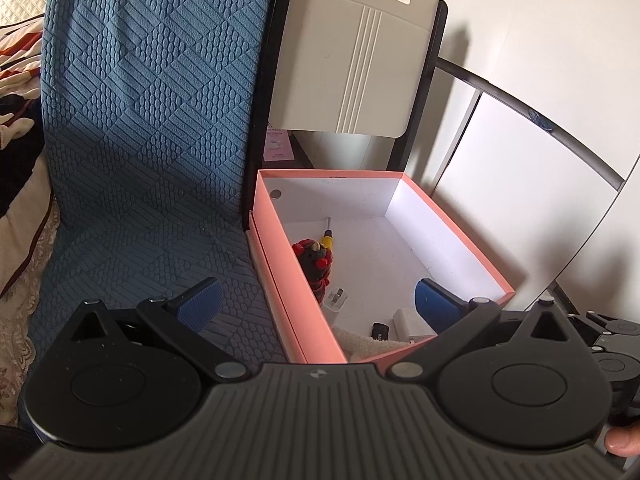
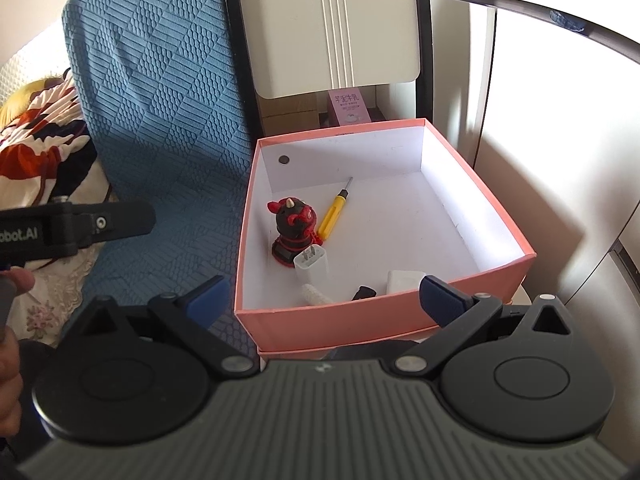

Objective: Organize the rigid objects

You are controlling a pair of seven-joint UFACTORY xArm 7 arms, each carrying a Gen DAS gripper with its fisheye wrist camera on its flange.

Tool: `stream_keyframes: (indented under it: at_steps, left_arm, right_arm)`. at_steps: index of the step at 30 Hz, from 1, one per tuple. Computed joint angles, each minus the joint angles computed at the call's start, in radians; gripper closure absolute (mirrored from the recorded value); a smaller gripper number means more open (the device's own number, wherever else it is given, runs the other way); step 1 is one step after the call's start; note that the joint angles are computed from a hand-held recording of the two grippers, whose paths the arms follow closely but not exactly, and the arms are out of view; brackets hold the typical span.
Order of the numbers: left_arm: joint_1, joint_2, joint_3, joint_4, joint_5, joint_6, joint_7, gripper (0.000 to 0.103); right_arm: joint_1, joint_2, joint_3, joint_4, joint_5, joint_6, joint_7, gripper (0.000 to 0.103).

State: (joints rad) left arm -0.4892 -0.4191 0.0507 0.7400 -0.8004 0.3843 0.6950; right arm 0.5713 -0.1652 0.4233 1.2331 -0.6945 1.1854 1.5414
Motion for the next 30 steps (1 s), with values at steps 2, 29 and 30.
stream_keyframes:
  at_steps: [2, 29, 30]
  left_arm:
    - [0.008, 0.001, -0.009, -0.003, 0.014, -0.007, -0.011, 0.0]
    - [-0.044, 0.007, 0.003, -0.032, 0.065, -0.109, -0.011, 0.0]
    - [-0.046, 0.007, 0.004, -0.032, 0.067, -0.111, -0.013, 0.0]
  right_arm:
    - [0.0, 0.003, -0.001, 0.001, 0.0, 0.001, -0.004, 0.0]
    - [-0.005, -0.009, 0.003, -0.012, 0.007, 0.01, 0.009, 0.0]
    - [-0.005, -0.009, 0.002, -0.012, 0.006, 0.01, 0.01, 0.0]
